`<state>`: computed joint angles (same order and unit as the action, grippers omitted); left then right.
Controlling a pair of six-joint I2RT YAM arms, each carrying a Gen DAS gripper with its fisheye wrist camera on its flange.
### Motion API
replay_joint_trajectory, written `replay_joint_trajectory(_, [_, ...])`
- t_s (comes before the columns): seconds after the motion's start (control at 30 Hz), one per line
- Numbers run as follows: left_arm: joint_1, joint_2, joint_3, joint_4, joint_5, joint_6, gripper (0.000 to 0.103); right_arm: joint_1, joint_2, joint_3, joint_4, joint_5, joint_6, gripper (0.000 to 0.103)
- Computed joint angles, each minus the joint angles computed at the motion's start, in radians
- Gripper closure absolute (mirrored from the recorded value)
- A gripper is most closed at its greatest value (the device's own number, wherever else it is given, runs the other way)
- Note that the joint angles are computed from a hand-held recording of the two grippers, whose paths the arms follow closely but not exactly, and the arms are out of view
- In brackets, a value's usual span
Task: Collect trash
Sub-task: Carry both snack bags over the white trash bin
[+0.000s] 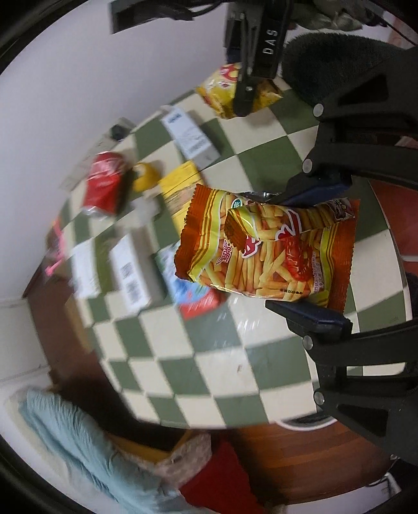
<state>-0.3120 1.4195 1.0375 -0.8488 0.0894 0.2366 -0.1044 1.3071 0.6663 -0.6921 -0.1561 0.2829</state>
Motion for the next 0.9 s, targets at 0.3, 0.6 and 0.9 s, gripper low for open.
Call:
replay_joint_trajectory(0.3, [0.268,-0.093,0.125,-0.09,0.083,0.098,0.053,0.243,-0.094,0.161,-0.103,0.016,0.174,0.053])
replay_joint_trajectory(0.6, [0.641,-0.033,0.307,-0.176,0.229,0.269,0.053,0.61,0.069,0.43,-0.059,0.082,0.37,0.054])
replay_joint_trajectory(0.9, [0.946,0.337,0.541,-0.198,0.315,0.279,0.053,0.831,0.509,0.779,0.04,0.051,0.457,0.054])
